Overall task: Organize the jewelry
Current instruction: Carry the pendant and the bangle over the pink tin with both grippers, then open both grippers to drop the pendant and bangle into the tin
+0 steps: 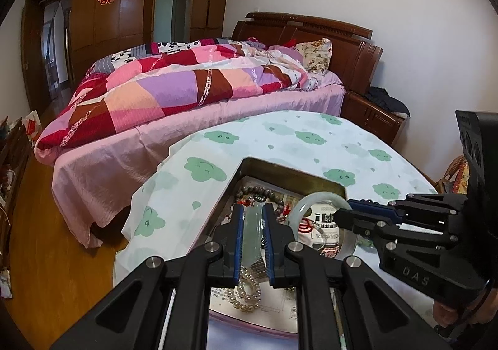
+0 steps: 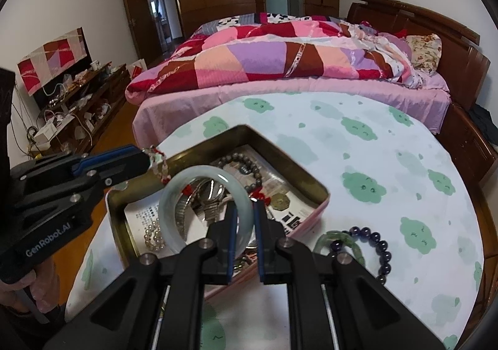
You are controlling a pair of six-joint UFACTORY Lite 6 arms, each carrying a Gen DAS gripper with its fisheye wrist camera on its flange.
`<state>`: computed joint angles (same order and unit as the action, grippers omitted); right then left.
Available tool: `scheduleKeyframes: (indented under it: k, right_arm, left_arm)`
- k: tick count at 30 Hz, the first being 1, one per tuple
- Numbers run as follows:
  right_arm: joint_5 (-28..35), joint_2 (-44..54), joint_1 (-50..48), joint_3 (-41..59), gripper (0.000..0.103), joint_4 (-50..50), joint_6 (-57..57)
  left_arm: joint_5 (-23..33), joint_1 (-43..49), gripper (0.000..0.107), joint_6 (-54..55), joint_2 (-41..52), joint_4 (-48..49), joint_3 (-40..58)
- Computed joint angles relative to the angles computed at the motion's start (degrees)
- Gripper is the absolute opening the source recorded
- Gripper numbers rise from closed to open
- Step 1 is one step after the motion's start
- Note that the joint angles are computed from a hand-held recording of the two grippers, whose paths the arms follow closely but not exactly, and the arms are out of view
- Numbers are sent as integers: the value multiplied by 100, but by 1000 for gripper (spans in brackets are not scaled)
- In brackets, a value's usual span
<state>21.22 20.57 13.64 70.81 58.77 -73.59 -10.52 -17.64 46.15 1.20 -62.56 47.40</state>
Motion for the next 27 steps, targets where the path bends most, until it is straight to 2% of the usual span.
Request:
scheduleKeyframes:
  k: [14, 23, 24, 25, 26, 27]
  right_arm:
    - [-114, 481, 190, 178, 13, -516, 514]
    - [11, 539, 107, 163, 17, -99, 174]
    - [39, 522, 91, 147, 19, -18, 100]
    - [66, 498, 64, 121, 23, 85, 10]
    - [93, 453, 22, 73, 25, 223, -104]
    - [109, 424, -17, 41, 31, 324, -188]
  left_arm:
    - [-10, 30, 11, -131, 681, 190, 202]
    - [-7, -55, 13, 236, 802, -189, 293]
    - [-28, -71, 20, 380, 789, -342, 298]
    - [-98, -110, 36, 537, 762, -523, 293]
    - [-218, -161, 48, 580, 718, -608, 260]
    - [-363, -212, 68, 578, 654, -657, 206]
